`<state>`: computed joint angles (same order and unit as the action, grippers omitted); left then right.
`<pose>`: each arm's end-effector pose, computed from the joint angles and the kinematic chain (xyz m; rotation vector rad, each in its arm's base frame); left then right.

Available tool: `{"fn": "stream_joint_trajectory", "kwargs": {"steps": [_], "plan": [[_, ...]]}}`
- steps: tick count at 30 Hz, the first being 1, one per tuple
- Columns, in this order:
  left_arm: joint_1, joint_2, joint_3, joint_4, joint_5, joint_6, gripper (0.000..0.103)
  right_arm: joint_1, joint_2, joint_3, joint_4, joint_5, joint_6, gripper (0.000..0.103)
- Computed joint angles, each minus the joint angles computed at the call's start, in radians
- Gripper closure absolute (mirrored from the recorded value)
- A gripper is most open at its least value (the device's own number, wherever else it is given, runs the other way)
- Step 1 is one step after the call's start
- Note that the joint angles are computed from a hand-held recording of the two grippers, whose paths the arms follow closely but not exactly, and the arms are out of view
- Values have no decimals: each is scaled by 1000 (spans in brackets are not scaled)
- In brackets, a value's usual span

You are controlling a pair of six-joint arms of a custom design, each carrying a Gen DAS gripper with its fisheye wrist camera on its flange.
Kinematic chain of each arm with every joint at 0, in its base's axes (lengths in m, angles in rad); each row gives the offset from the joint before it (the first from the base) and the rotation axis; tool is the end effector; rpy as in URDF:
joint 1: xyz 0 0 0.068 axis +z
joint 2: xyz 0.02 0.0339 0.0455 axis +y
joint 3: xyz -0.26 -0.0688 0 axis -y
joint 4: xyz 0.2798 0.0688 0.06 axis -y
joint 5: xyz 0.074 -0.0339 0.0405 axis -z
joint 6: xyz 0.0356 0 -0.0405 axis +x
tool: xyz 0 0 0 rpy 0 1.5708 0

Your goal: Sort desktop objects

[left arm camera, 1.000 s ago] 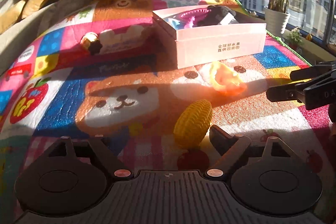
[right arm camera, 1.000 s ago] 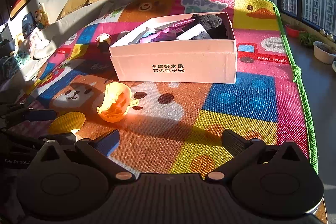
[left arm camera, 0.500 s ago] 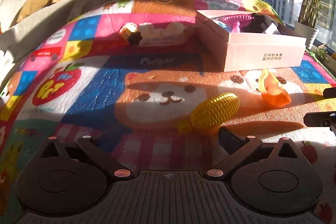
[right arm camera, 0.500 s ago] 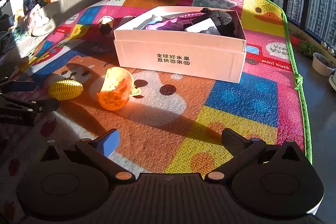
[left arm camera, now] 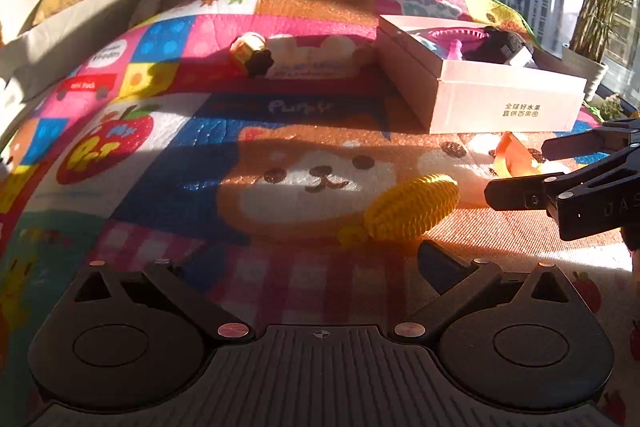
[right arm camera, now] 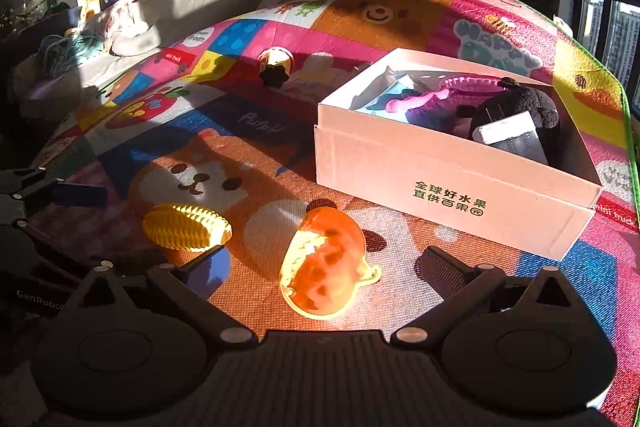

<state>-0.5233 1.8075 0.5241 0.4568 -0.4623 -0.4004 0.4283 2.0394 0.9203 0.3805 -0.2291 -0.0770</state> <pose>0.2587 -0.1309 0.0371 -0.0691 2.2899 0.0839 0.3550 0.1709 0.0468 -0.6952 2.2202 0.4426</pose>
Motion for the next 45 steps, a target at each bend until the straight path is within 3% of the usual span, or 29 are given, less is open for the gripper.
{"fn": "stream_joint_trajectory", "kwargs": {"steps": [1,2,4,5,11,14,21,26,30,33,36,38,41,43,45], "plan": [[3,-1,-1,1,6,-2,0,-6,9,21,-39,-18,4,17],[5,-2,-2,1,10,-4,0,-3,5,3,-7,-6,1,20],[7,-4,-4,1,14,-6,0,-2,-16,-23,3,2,-13,46],[6,-4,-3,-1,13,-5,0,-10,-30,-32,-9,-21,-21,49],[8,-9,14,-32,25,21,0,-79,-158,-214,125,-47,22,49],[11,-11,28,-51,27,65,0,-117,-189,-306,208,5,36,49],[0,-6,76,-135,-131,167,0,-150,-145,-352,304,33,74,49],[25,-110,-19,-36,155,202,0,-141,-134,-374,375,19,63,49],[-21,-28,48,-14,160,264,0,-134,-136,-389,404,26,62,49],[-7,26,104,-33,192,242,0,-132,-137,-393,409,30,66,49],[-15,68,170,-119,126,155,0,-131,-138,-387,392,27,60,47],[-26,67,178,-144,88,100,0,-129,-138,-381,380,29,55,43],[-51,36,165,-186,41,28,0,-123,-140,-381,377,38,49,29],[-53,2,135,-186,85,-4,0,-116,-142,-384,380,50,43,20],[-46,-36,90,-151,166,-30,0,-112,-144,-386,378,53,34,19]]}}
